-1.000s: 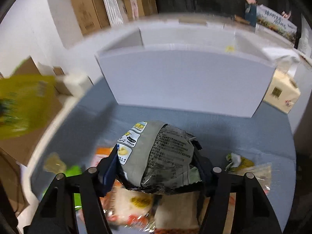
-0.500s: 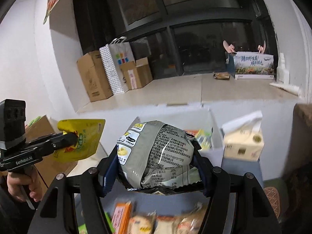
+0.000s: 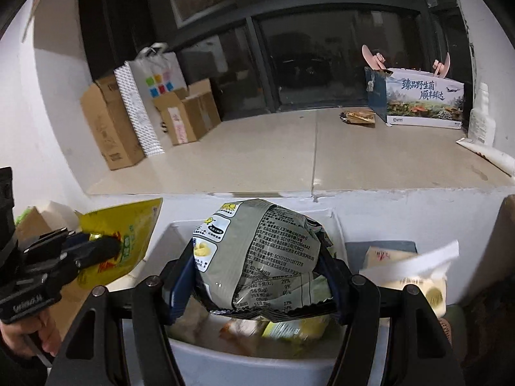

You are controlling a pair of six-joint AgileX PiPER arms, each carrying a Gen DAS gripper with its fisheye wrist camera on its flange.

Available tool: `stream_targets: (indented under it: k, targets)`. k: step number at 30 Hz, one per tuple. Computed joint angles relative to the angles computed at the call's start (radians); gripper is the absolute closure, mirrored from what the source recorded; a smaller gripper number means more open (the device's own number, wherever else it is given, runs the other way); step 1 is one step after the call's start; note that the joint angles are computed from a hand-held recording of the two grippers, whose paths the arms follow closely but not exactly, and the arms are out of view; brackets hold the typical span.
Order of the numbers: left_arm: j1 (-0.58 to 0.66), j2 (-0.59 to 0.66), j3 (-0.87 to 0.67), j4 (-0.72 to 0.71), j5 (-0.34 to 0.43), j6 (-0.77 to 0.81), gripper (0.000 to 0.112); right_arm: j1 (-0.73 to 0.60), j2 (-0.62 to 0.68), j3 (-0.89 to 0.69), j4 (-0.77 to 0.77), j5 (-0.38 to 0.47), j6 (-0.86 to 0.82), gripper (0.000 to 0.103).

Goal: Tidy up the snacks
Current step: 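Lower both held packets into the white box and open both tools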

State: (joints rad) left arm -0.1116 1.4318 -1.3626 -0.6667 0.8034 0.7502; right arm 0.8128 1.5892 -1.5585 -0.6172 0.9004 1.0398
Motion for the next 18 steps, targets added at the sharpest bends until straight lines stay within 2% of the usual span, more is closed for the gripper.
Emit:
stream_targets:
  k: [1, 2, 3, 5, 7, 9, 12, 16, 18]
  targets:
    - [0.009, 0.019, -0.007, -0.008, 0.01, -0.001, 0.057, -0.023, 0.009, -0.004, 0.033, -0.018, -0.029, 0.015]
    - [0.022, 0.047, -0.022, -0.008, 0.035, -0.014, 0.024, -0.039, 0.013, 0.001, 0.051, -0.034, -0.039, 0.008]
    - [0.027, 0.063, -0.023, 0.003, 0.042, -0.025, 0.009, -0.051, 0.021, 0.002, 0.068, -0.035, -0.045, 0.0]
    - [0.03, 0.057, 0.012, -0.007, 0.024, 0.005, 0.009, -0.058, 0.021, 0.025, 0.07, -0.039, -0.025, 0.0]
    - [0.03, 0.051, 0.038, 0.01, 0.016, -0.009, 0.009, -0.056, -0.012, 0.1, 0.039, -0.111, 0.007, 0.0]
    - [0.045, 0.035, 0.066, -0.011, 0.02, -0.007, 0.009, -0.026, -0.036, 0.141, -0.031, -0.108, 0.081, 0.0]
    - [0.076, -0.021, 0.128, -0.054, 0.032, 0.019, 0.009, 0.0, -0.087, 0.182, -0.054, -0.131, 0.12, 0.0]
    - [0.128, -0.139, 0.211, -0.1, 0.063, 0.055, 0.009, 0.105, -0.15, 0.205, -0.172, -0.088, 0.218, 0.0]
    - [0.146, -0.22, 0.245, -0.094, 0.072, 0.053, 0.009, 0.189, -0.173, 0.204, -0.242, -0.035, 0.25, 0.0]
